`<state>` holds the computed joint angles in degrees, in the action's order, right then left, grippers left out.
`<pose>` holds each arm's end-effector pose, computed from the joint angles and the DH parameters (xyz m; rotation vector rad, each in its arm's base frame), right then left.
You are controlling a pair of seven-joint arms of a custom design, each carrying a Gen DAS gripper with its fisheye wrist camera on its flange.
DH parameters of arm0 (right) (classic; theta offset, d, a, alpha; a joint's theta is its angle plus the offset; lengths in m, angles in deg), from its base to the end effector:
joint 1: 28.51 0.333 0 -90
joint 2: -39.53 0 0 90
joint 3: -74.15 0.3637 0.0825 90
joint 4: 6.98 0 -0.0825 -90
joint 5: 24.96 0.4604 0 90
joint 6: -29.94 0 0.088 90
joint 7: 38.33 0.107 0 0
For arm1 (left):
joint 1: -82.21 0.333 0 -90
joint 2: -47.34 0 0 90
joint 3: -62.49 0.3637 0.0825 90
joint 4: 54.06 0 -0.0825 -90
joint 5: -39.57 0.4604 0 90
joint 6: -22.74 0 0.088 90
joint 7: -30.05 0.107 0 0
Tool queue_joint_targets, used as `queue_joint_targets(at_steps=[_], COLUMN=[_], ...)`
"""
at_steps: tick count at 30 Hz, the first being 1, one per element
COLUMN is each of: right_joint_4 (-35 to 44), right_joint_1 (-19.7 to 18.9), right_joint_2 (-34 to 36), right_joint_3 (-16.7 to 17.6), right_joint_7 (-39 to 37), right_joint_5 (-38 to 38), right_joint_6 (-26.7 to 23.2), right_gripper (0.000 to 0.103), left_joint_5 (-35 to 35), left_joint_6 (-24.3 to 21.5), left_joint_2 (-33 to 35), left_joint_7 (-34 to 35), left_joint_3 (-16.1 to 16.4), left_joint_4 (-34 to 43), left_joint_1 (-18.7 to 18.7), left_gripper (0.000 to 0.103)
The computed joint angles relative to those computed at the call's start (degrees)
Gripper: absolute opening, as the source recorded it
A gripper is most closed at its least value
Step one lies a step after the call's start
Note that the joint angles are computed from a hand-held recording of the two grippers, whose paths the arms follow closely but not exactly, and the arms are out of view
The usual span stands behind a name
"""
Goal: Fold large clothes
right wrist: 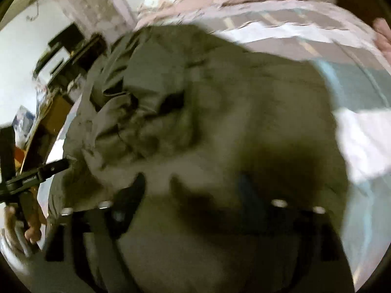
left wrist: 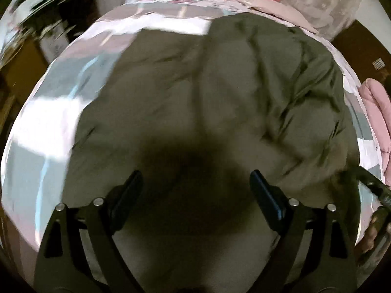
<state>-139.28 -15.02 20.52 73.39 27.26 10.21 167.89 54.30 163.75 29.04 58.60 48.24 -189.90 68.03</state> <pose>0.5261 0.1221 0.5380 -1.9845 1.5031 -0.0028 0.4678 -0.2606 0.4959 -2.3459 1.5474 -0.5582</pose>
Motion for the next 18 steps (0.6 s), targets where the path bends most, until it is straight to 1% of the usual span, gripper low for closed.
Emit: queue_joint_targets(at_steps=[2, 3, 4, 5, 6, 7, 8, 9, 11, 13, 14, 15, 16, 17, 18], right_joint_4=[-1.9, -3.6, -4.3, -4.1, -5.1, -6.3, -7.3, -8.8, -9.1, -10.7, -11.1, -11.0, -11.5, -12.5, -12.9], right_joint_1=[-1.2, -1.4, -1.5, -1.7, -3.2, -4.0, -3.7, -3.2, -3.1, -0.6, -1.4, -2.9, -2.9, -2.5, -2.3], right_joint_2=[-2.2, -3.8, -4.2, -3.1, -2.6, -2.0, -1.9, -2.5, -4.7, -8.6, -9.0, -8.4, -8.0, -8.7, -10.2], right_joint_3=[-0.9, -1.4, -1.4, -0.8, 1.8, 3.3, 3.1, 2.9, 3.2, 0.1, 0.9, 2.7, 3.2, 2.5, 2.1], right_joint_7=[1.4, 1.2, 1.0, 1.6, 4.3, 6.0, 5.6, 5.2, 7.1, 3.7, 4.4, 6.7, 6.6, 5.4, 5.4], right_joint_5=[-0.4, 0.0, -0.6, -2.4, -8.2, -12.7, -13.3, -13.2, -14.7, -8.7, -10.3, -14.1, -15.7, -15.4, -14.9], right_joint_6=[-1.6, -2.4, -3.5, -3.7, -3.9, -3.9, -3.0, -1.2, -1.9, -1.8, -2.6, -3.7, -3.8, -3.1, -3.4], right_gripper=[0.082, 0.081, 0.079, 0.075, 0.074, 0.064, 0.061, 0.061, 0.061, 0.061, 0.061, 0.061, 0.061, 0.061, 0.061], left_joint_5=[-2.2, -3.5, -4.6, -5.4, -5.8, -6.0, -5.7, -5.6, -5.2, -4.2, -4.4, -6.2, -7.8, -8.7, -8.5], left_joint_6=[1.0, 0.0, -2.0, -4.4, -6.2, -6.9, -6.1, -5.8, -9.2, -10.6, -11.9, -11.4, -11.2, -10.3, -10.0], left_joint_2=[-3.6, -4.4, -3.4, -2.3, -1.7, -1.5, -1.3, -1.8, -3.8, -6.3, -7.0, -7.8, -8.7, -9.5, -11.0], left_joint_7=[-0.7, 0.0, 1.0, 1.1, 1.0, 1.0, 0.2, 0.3, -0.3, -0.4, -0.2, 0.3, 0.8, 0.8, 0.3], left_joint_3=[0.6, 1.2, 1.5, 1.2, 1.0, 0.9, 0.4, 0.4, -0.1, -0.5, -0.4, 0.6, 1.3, 1.7, 1.3], left_joint_4=[-4.3, -5.7, -5.2, -4.9, -5.0, -6.3, -6.9, -7.6, -7.4, -8.2, -8.6, -10.1, -11.2, -12.2, -12.7], left_joint_1=[-0.8, -1.5, -1.7, -1.8, -1.9, -2.0, -2.0, -2.0, -2.3, -2.6, -2.9, -3.4, -3.9, -4.0, -4.0], left_gripper=[0.090, 0.090, 0.089, 0.089, 0.089, 0.091, 0.091, 0.091, 0.088, 0.089, 0.089, 0.089, 0.088, 0.088, 0.086])
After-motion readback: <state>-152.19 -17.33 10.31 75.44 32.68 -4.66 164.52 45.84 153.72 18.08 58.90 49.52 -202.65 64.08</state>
